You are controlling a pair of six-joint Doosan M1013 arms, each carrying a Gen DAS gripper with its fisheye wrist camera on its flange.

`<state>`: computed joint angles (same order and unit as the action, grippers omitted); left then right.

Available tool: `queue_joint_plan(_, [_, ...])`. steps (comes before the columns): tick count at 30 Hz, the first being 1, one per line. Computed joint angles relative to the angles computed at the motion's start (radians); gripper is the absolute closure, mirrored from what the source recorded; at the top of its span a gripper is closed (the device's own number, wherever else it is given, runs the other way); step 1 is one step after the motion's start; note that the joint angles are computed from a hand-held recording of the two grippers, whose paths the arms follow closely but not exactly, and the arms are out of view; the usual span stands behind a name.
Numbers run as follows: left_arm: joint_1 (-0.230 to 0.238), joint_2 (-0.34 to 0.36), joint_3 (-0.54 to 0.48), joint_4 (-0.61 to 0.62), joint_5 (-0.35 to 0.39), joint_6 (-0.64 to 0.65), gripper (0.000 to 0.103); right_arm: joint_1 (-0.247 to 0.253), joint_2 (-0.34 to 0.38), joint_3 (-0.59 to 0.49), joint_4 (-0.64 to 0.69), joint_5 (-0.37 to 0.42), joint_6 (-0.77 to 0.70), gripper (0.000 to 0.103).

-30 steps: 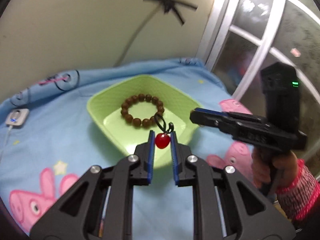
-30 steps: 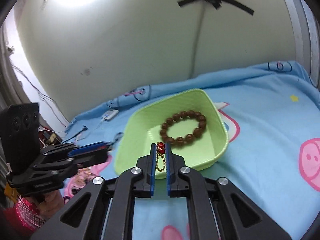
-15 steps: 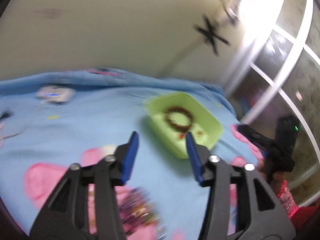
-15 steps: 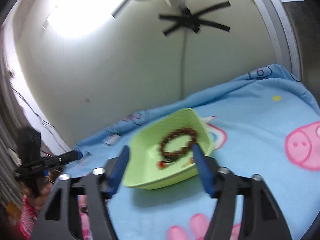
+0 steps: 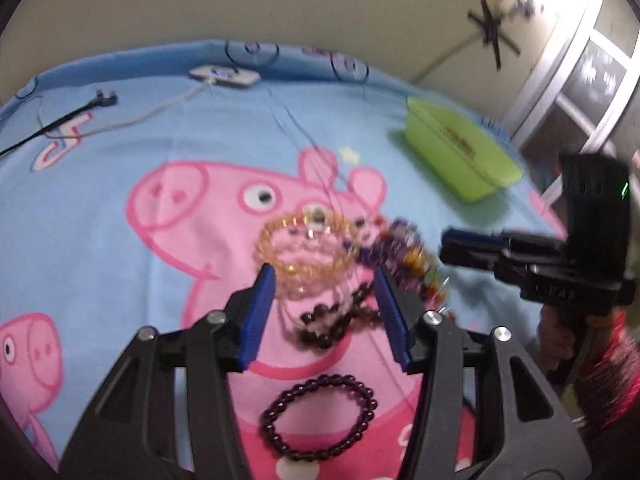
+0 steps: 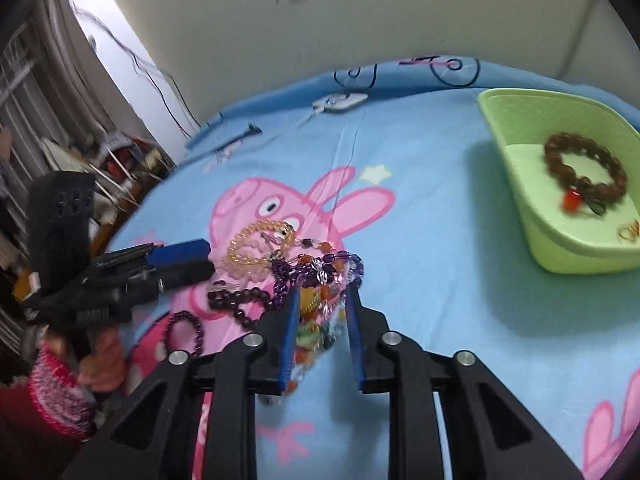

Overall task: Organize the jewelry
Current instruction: 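Grasp the small yellow-green bead charm with the left gripper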

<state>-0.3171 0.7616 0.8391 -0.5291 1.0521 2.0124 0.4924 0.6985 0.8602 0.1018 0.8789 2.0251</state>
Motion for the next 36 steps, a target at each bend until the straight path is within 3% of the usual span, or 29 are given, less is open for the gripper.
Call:
queue_joint_plan(3, [-0.013,-0.003,0.013,0.084,-0.038,-0.007,0.069,0.007,0.024,-0.031,0.038,0.050,-0.042,0.103])
queue_joint_plan(6, [-0.004,-0.005,0.014,0.167,-0.069,-0.065,0.070,0.028,-0.003,0.002,0.056,0.073,-0.145,0.103])
queue_joint_plan(8, [0.014,-0.004,0.012,0.209,-0.089,-0.138,0.070,0.035,-0.039,0.063,0.137,0.052,-0.238,0.103])
queue_joint_plan(12, [0.041,-0.032,0.043,0.145,-0.124,-0.144,0.070,0.056,-0.096,0.151,-0.006,-0.026,-0.156,0.103])
queue_joint_plan(17, [0.036,-0.097,0.134,-0.065,-0.159,0.077,0.059,0.036,-0.112,0.179,-0.002,-0.109,-0.096,0.103])
queue_joint_plan(20, [0.012,-0.114,0.162,-0.145,-0.118,0.222,0.054,0.026,-0.085,0.141,0.020,-0.106,-0.113,0.103])
queue_joint_plan(24, [-0.016,-0.130,0.208,-0.169,-0.079,0.364,0.054,0.014,-0.097,0.165,0.056,-0.143,-0.109,0.103])
queue_joint_plan(29, [-0.037,-0.104,0.185,-0.125,0.006,0.366,0.054,0.010,-0.126,0.220,0.064,-0.188,-0.083,0.103])
queue_joint_plan(30, [-0.040,-0.100,0.182,-0.113,0.016,0.364,0.057,0.010,-0.128,0.223,0.065,-0.189,-0.081,0.103])
queue_joint_plan(31, [-0.046,-0.097,0.180,-0.096,0.022,0.361,0.076,0.009,-0.128,0.224,0.064,-0.188,-0.080,0.103])
queue_joint_plan(32, [-0.051,-0.091,0.172,-0.070,0.037,0.351,0.086,0.009,-0.127,0.223,0.065,-0.187,-0.082,0.103])
queue_joint_plan(36, [-0.038,-0.101,0.190,-0.103,0.020,0.364,0.086,0.008,-0.114,0.198,0.087,-0.178,-0.115,0.103])
